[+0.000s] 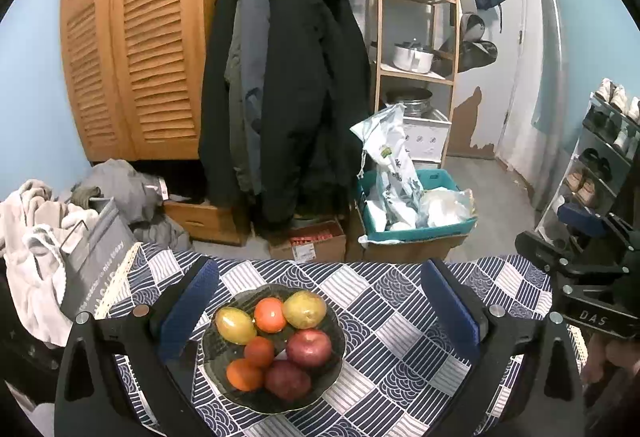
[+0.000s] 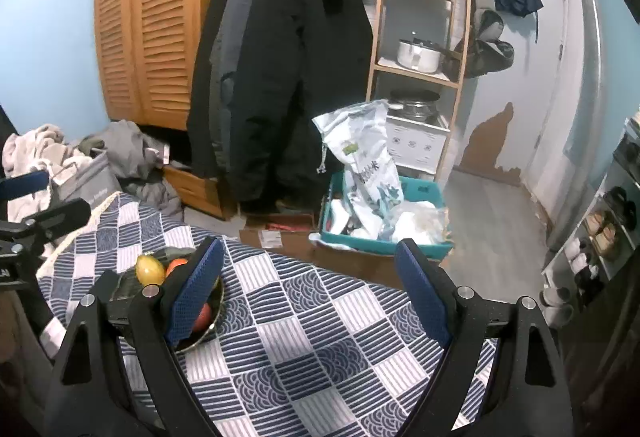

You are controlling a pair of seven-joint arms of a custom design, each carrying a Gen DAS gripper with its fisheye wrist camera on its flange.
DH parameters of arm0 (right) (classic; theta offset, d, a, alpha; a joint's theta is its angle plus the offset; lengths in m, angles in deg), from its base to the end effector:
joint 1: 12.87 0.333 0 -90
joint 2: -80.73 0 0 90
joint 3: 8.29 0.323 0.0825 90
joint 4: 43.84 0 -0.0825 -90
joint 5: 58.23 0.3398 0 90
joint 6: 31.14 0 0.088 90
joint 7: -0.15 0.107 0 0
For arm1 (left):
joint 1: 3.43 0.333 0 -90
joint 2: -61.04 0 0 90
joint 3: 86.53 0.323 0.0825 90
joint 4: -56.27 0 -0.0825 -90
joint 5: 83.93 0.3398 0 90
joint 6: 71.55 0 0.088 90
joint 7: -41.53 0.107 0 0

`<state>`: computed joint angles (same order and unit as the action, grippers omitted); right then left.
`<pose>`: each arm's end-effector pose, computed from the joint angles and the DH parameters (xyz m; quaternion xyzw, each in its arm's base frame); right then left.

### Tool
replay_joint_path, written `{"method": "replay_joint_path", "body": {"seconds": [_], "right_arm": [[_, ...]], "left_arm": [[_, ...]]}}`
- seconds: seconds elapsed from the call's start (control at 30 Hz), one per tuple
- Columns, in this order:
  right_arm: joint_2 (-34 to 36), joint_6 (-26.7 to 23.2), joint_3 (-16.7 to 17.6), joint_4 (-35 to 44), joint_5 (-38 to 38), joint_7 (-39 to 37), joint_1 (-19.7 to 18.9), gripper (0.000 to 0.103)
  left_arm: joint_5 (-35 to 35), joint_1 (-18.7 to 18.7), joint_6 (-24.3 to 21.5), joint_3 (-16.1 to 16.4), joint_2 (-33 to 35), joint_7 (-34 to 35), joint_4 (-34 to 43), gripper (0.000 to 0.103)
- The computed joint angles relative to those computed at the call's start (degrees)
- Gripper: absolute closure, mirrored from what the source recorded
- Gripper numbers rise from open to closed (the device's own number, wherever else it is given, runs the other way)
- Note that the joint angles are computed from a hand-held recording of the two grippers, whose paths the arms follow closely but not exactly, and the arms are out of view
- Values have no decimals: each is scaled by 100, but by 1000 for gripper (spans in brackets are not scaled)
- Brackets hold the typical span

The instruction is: Organize fruits

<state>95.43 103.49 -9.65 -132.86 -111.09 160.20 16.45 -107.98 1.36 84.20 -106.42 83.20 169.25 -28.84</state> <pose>0.5726 0.2933 0.5831 -0.5492 0.6991 -0.3736 0.2649 0.6713 -0.1157 0.5812 -0.4425 0.7729 -0.3982 0.2198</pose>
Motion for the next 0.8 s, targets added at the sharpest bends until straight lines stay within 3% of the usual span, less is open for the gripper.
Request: {"method": "replay_joint_path", "body": {"seconds": [0.8], "right_arm": [[-99,-46,57,-137,-25,36,-68,17]], "left_arm": [[303,-99,188,18,19,-280,-85,1]]}}
